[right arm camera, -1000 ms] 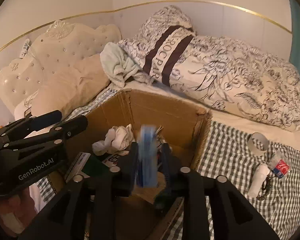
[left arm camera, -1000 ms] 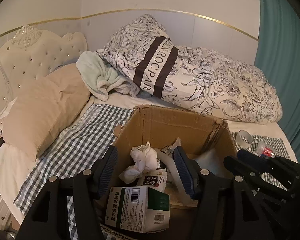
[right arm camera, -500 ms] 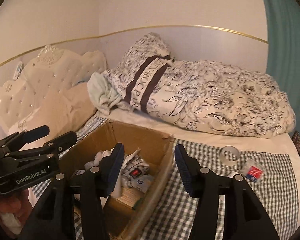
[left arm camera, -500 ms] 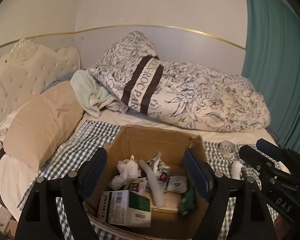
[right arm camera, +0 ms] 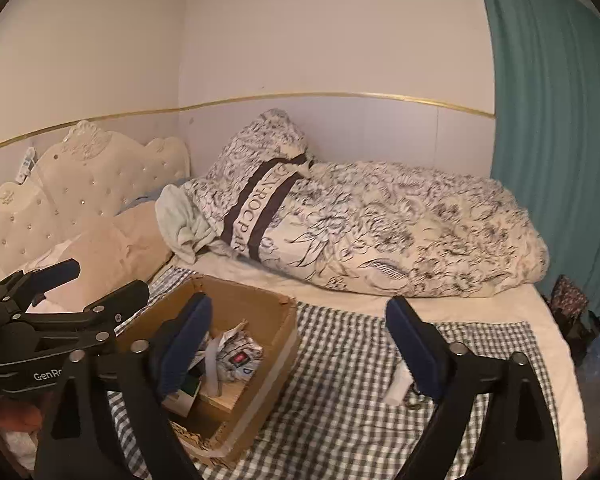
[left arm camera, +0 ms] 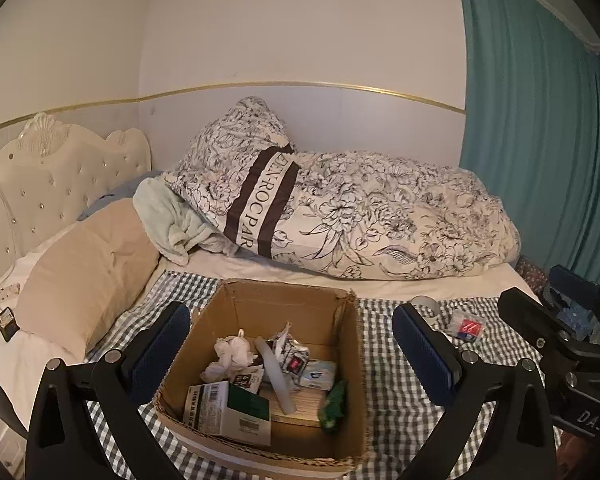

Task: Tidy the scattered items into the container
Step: 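Move both tools back toward the remaining items on the cloth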

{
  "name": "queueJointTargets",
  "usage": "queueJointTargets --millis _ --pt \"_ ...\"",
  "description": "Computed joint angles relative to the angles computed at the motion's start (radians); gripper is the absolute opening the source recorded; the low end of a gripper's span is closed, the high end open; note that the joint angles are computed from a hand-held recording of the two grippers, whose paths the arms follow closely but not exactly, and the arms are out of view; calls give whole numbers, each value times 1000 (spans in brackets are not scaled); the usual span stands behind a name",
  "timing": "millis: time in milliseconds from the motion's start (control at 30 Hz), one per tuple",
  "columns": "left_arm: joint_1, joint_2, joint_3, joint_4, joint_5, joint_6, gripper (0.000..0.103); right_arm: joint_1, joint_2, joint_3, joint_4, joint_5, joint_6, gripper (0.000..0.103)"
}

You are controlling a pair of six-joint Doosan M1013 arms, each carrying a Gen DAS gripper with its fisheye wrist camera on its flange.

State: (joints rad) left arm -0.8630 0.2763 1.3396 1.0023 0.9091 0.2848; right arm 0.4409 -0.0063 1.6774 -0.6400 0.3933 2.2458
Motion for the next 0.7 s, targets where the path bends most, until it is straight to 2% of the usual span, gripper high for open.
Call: queueJointTargets --millis 133,200,467,700 --pt "-19 3 -11 15 8 11 103 -7 -27 17 -75 18 80 103" --pt "-28 7 -19 19 12 20 103 -17 -40 26 -81 18 94 103" --pt "-52 34 -58 7 5 48 103 -90 -81 51 55 28 -18 103" --pt "-55 71 -107 -67 -49 102 103 -149 -104 68 113 32 -75 103"
